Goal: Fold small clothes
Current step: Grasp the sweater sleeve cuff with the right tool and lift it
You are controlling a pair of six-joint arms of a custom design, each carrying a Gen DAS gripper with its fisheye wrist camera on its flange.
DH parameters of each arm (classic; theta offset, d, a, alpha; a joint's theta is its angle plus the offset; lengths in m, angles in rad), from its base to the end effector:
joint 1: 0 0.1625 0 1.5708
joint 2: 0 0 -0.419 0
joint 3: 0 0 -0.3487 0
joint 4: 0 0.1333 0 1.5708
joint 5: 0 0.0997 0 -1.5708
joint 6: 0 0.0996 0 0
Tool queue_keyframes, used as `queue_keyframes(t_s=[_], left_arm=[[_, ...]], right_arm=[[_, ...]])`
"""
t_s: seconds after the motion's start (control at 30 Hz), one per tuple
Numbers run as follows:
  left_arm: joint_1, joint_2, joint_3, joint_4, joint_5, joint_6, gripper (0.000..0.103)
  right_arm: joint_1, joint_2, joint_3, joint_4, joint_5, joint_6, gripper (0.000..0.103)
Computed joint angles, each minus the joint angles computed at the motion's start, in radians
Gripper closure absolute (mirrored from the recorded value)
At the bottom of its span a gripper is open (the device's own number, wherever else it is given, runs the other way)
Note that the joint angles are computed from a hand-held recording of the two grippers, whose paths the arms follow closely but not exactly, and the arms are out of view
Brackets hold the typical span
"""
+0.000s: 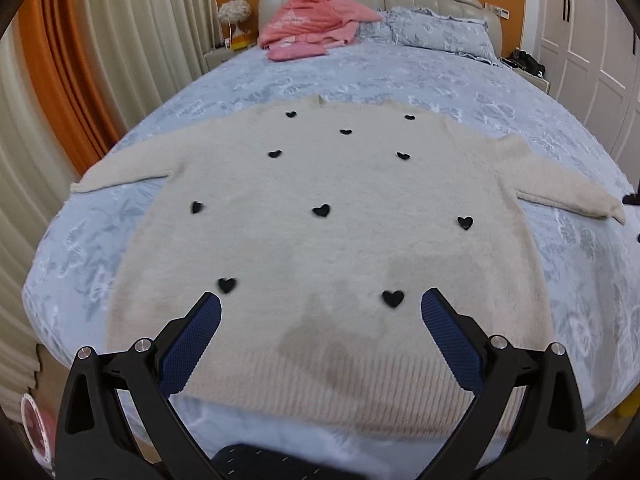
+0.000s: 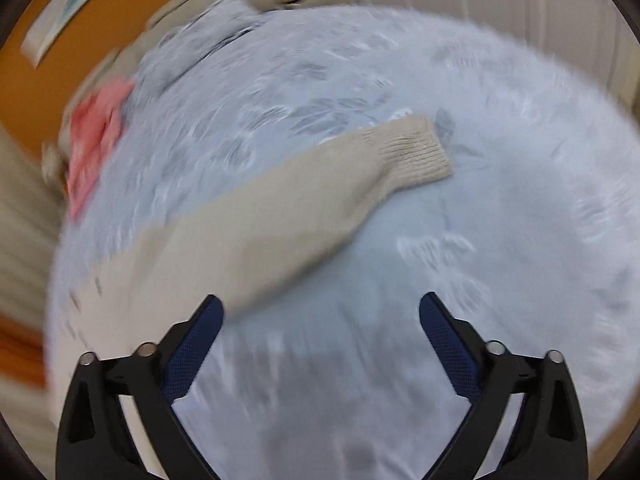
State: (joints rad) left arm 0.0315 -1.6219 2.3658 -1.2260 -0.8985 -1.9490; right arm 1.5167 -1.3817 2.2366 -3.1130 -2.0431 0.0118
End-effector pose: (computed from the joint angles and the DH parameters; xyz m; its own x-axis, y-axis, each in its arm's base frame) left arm -0.2061 -0.2019 0.2204 -0.6252 -0.3087 -0.7168 0.3185 0.7375 -0.5955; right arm 0.0640 -0.4451 0.3056 -0.8731 0.3455 0.3441 0.0521 0.7678 -0.6386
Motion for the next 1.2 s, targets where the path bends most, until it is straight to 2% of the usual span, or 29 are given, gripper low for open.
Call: queue_keyframes(t_s=[0.03,0.13,0.2,0.27,0.3,0.33,0.4,0.5,0.67,0.8,0.9,1.0,1.03,1.1,1.17,1.2], left_arm=[[0.024,0.018,0.002,-0.025,0.014,0.025,0.005],[0.084,0.059,0.005,-0.084,0.05,0.092,0.005],[0.11,0.072,0.009,-0.119,0.064,0.126,0.005],[0.134,0.08,0.018,-0.16,0.076,0.155,0.005],[0.141,0.082,0.02,-0.17,0.08,0.16,0.005],[0.148,0.085,0.021,-0.179,0.085,0.165,0.005],[0.152,0.081,0.025,-0.191,0.088,0.168,0.005],[0.154,0.066,0.03,-0.191,0.09,0.16,0.005],[0.151,0.03,0.029,-0.157,0.097,0.128,0.005],[0.139,-0.014,0.02,-0.094,0.105,0.078,0.005],[0.137,-0.059,0.011,-0.034,0.113,0.041,0.005],[0.159,-0.119,0.007,-0.005,0.13,0.033,0.005],[0.176,-0.145,0.007,-0.011,0.139,0.047,0.005],[0.216,-0.196,0.013,-0.052,0.162,0.096,0.005],[0.286,-0.242,0.02,-0.141,0.198,0.184,0.005],[0.321,-0.259,0.025,-0.193,0.215,0.231,0.005]], right_arm=[[-0.045,0.02,-0.037,0.021,0.064,0.039,0.021],[-0.112,0.091,-0.113,0.037,0.158,0.094,0.031],[-0.117,0.133,-0.13,-0.022,0.162,0.086,0.031],[-0.116,0.156,-0.146,-0.072,0.168,0.058,0.049],[-0.119,0.158,-0.15,-0.067,0.177,0.061,0.08],[-0.128,0.158,-0.156,-0.066,0.213,0.066,0.086],[-0.123,0.154,-0.151,-0.123,0.252,0.057,0.086],[-0.051,0.152,-0.167,-0.159,0.27,-0.008,0.086],[0.13,0.196,-0.239,-0.103,0.347,-0.083,0.086],[0.312,0.337,-0.353,-0.008,0.359,-0.149,0.086],[0.406,0.453,-0.422,0.05,0.344,-0.181,0.085],[0.489,0.603,-0.503,0.13,0.322,-0.186,0.079],[0.506,0.644,-0.521,0.157,0.303,-0.196,0.07],[0.54,0.718,-0.546,0.175,0.236,-0.234,0.055],[0.565,0.751,-0.546,0.177,0.16,-0.275,0.054],[0.557,0.732,-0.51,0.146,0.15,-0.281,0.054]])
